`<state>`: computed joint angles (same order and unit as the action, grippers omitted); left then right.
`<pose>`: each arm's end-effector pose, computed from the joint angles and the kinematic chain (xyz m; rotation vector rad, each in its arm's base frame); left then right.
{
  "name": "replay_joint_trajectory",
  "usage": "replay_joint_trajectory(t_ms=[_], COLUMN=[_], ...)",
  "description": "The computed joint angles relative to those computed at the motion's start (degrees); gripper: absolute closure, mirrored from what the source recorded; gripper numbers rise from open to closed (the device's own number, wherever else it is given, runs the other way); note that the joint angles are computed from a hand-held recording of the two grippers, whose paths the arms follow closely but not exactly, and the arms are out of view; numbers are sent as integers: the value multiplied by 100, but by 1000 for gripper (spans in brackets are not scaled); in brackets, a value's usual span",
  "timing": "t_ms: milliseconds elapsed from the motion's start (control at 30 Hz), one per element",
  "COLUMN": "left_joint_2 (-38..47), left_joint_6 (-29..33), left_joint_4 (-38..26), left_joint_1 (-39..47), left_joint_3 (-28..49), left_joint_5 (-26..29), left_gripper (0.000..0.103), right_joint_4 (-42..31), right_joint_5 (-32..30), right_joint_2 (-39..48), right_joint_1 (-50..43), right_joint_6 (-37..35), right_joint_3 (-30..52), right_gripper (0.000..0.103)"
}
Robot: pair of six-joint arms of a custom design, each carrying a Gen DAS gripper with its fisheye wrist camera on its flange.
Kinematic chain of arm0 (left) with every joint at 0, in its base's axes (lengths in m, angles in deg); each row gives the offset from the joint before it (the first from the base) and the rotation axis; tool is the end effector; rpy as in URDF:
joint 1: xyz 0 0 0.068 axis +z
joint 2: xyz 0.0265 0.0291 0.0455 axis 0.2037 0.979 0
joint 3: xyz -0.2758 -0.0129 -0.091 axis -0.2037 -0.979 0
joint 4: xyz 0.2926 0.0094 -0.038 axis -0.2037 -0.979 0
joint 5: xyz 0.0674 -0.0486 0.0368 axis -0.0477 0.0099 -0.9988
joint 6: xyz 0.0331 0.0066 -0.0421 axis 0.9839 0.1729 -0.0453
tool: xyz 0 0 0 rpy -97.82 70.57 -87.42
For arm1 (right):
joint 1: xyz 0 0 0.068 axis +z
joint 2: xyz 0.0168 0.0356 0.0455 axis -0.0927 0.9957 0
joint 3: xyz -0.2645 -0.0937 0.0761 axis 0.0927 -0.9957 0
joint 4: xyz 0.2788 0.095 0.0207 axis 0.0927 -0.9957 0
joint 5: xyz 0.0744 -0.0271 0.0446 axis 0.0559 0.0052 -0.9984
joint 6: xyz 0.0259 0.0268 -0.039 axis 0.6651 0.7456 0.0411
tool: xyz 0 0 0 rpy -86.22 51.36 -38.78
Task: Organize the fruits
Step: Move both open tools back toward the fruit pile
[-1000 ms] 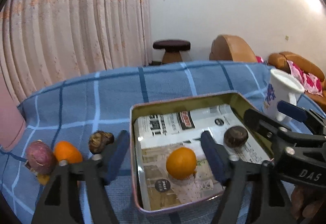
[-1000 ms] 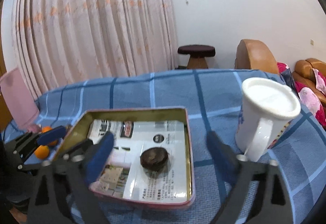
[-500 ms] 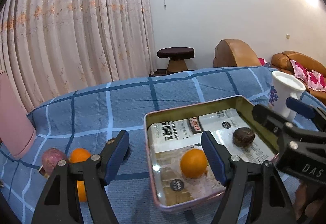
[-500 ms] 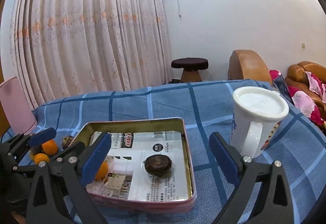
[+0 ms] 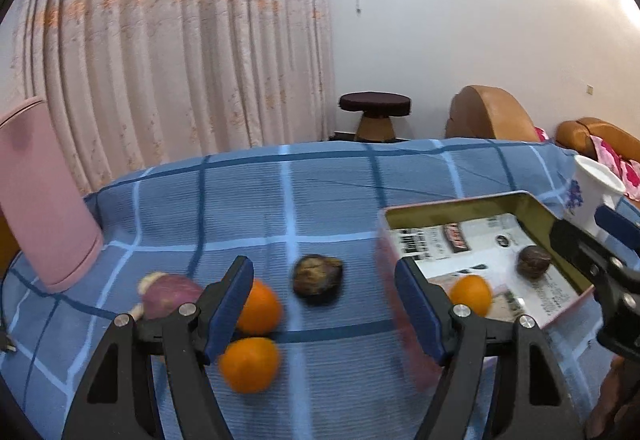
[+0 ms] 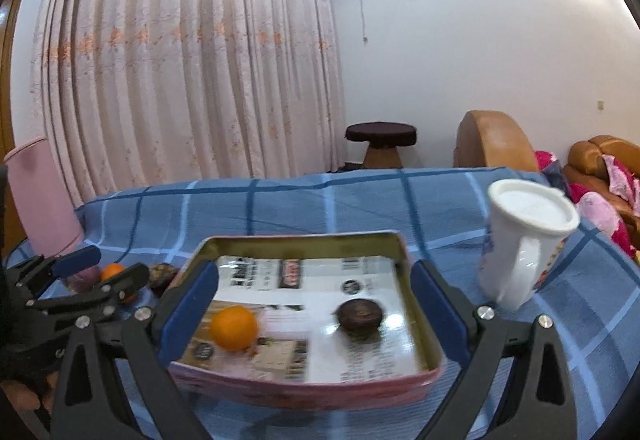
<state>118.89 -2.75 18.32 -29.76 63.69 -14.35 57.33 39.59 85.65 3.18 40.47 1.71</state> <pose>0.2234 -0.1697 0.0706 0.0201 2.1135 0.0504 0.2238 0.0356 0.0644 -0.1140 1.9805 0.1997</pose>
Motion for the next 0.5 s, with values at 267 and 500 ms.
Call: replay_joint_trajectory(t_ms=[267,500], left_joint_2=[-629,-1183], left_joint_6=[213,467], left_joint_4=[162,136], left_joint_1=[1022,2510], left_joint_3=[-662,-1079], left_joint_5=[520,1562], left_gripper=[29,29], right_joint_4=[-427,-1114], right_joint_5=[431,927], right_joint_2=[-207,12], right_joint_1=[1132,2312], right_joint_6=[381,490], right_joint_3=[96,605], right_gripper=[6,17])
